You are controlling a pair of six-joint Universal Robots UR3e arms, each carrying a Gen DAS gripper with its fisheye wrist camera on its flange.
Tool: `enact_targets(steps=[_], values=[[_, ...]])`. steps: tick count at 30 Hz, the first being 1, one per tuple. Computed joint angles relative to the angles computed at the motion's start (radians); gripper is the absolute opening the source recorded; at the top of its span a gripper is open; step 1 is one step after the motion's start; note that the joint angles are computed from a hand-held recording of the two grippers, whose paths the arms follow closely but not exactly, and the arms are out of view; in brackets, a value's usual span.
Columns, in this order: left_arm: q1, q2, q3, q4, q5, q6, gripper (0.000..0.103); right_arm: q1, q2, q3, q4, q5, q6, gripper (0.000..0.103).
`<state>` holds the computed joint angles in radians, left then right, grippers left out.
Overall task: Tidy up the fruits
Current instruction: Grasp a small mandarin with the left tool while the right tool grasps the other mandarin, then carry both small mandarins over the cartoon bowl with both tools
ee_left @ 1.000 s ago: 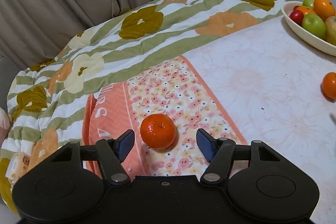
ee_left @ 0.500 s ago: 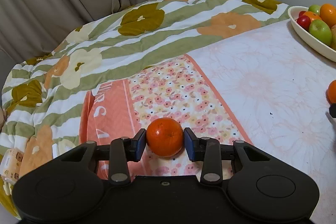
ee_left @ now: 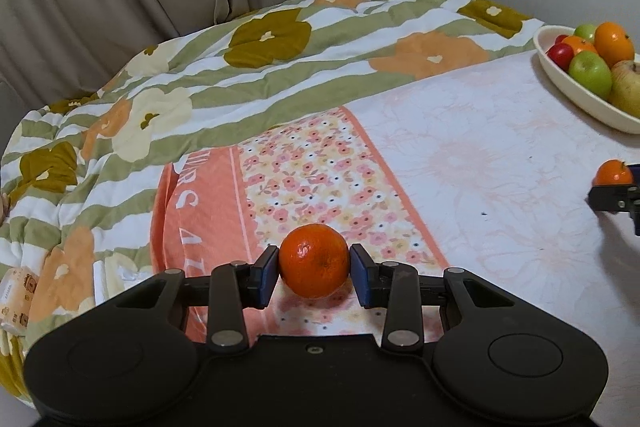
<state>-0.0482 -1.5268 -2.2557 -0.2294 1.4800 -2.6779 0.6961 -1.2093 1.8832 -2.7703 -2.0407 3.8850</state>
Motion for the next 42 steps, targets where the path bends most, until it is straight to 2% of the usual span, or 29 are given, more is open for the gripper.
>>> enact_targets(steps=[13,21,28,32,36,42], values=[[-0.072,0.124,0.031,-0.113,0.031,-0.109,0.042,-0.012,-0.131,0.074,-0.009,0.024,-0.081,0.052],[-0.192,0.152,0.127,-0.198,0.086,-0.234,0.042,-0.047,-0.319,0.170,0.033,0.030,-0.130,0.052],[-0.364,0.064,0.279,-0.234,0.169,-0.372,0.042,-0.138,-0.542,0.282,0.093,0.064,-0.225,0.052],[-0.466,-0.024,0.385,-0.246,0.216,-0.444,0.042,-0.244,-0.697,0.366,0.125,0.118,-0.314,0.052],[-0.552,-0.129,0.510,-0.267,0.252,-0.505,0.042,-0.400,-0.865,0.443,0.174,0.216,-0.439,0.052],[-0.659,-0.330,0.741,-0.299,0.296,-0.574,0.042,-0.763,-1.132,0.532,0.305,0.472,-0.708,0.052]])
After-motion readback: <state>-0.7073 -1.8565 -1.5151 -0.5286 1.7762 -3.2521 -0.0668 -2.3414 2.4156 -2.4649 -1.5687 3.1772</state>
